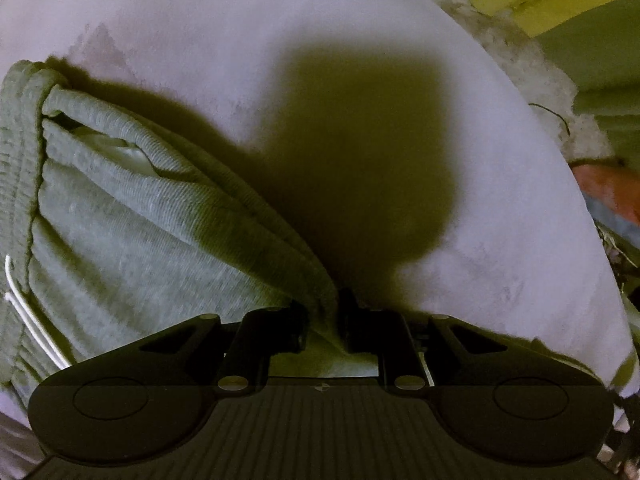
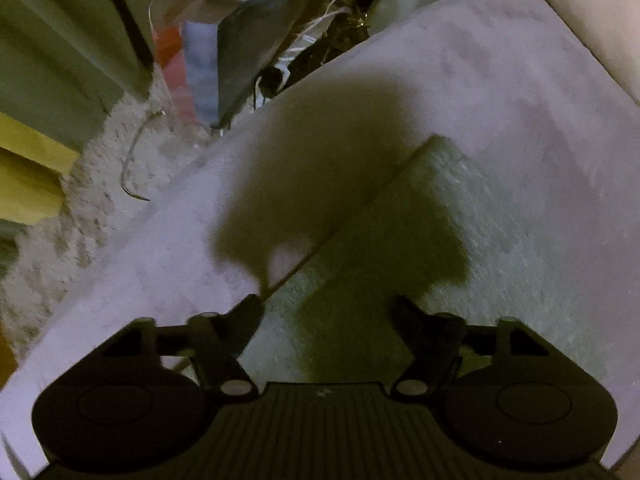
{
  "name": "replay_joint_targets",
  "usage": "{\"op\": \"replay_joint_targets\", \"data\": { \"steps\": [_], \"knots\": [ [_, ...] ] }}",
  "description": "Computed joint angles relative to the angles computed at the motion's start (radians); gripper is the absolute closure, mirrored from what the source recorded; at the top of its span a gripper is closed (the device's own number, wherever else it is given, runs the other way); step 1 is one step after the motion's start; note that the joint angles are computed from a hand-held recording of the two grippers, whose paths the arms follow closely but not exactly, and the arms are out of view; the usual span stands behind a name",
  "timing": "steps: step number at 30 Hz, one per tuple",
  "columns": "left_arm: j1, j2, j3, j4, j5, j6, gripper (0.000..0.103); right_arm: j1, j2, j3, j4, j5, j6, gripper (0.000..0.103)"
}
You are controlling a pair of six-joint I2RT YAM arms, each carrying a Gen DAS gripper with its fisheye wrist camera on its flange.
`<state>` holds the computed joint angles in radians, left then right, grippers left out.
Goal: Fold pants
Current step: 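Close the left gripper on the waistband while the right gripper grasps the leg edge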
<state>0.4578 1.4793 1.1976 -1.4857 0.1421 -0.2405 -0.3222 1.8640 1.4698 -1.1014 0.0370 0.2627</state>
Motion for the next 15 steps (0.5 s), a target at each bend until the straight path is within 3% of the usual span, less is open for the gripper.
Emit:
{"op": "replay_joint_targets", "data": {
  "steps": [7, 10, 11, 13, 14, 15],
  "knots": [
    [-0.033, 0.036, 0.002, 0.021, -0.005, -0.025, 0.081, 0.049, 0.206, 0.233, -0.151, 0.062, 0.071, 0.037],
    [-0.051, 0.056, -0.008, 0.059, 0.001, -0.046, 0.082, 0.065, 0.227, 0.239, -0.143, 0.096, 0.084, 0.041],
    [-0.049, 0.048, -0.013, 0.063, 0.006, -0.041, 0.082, 0.080, 0.210, 0.209, -0.118, 0.118, 0.071, 0.048],
    [-0.029, 0.025, -0.022, 0.055, 0.017, -0.019, 0.082, 0.099, 0.134, 0.127, -0.071, 0.156, 0.017, 0.074],
    [-0.018, 0.011, -0.027, 0.048, 0.021, -0.008, 0.082, 0.101, 0.096, 0.096, -0.055, 0.164, -0.013, 0.093],
    [-0.006, -0.003, -0.031, 0.039, 0.026, 0.003, 0.083, 0.087, 0.057, 0.066, -0.044, 0.148, -0.038, 0.095]
  ]
}}
